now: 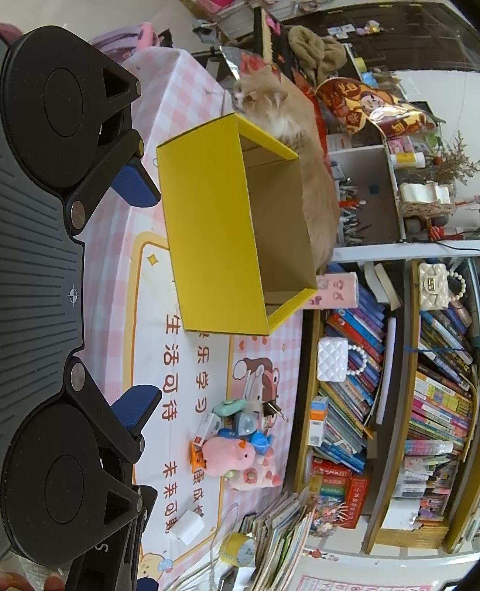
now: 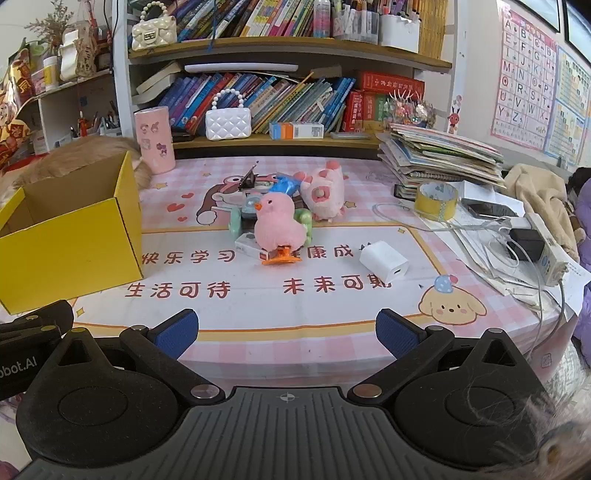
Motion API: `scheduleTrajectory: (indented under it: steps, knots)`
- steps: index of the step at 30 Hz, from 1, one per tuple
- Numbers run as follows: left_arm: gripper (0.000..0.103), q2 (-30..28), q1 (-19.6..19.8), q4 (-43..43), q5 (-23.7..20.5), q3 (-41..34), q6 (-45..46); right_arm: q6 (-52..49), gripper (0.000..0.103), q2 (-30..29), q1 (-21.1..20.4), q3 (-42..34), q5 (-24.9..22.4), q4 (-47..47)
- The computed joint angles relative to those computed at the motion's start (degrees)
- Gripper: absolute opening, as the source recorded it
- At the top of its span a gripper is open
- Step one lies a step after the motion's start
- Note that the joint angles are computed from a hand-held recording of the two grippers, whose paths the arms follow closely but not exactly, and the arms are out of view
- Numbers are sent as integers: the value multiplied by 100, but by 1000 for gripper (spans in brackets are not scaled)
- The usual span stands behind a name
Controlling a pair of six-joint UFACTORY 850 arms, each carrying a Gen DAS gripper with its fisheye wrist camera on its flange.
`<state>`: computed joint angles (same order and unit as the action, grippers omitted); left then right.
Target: Organize objects
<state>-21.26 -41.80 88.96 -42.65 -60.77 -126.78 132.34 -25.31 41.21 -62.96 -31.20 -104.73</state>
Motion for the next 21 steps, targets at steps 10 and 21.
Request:
scheduleTrajectory:
  steps: [10,21]
  knots:
    - [103,29,33,-18,118,23,-11,-8,103,-15,8,-6,-33,-27]
    - [103,51,33,12,100,52,-27,-34,103,-20,21,-19,-46,-21]
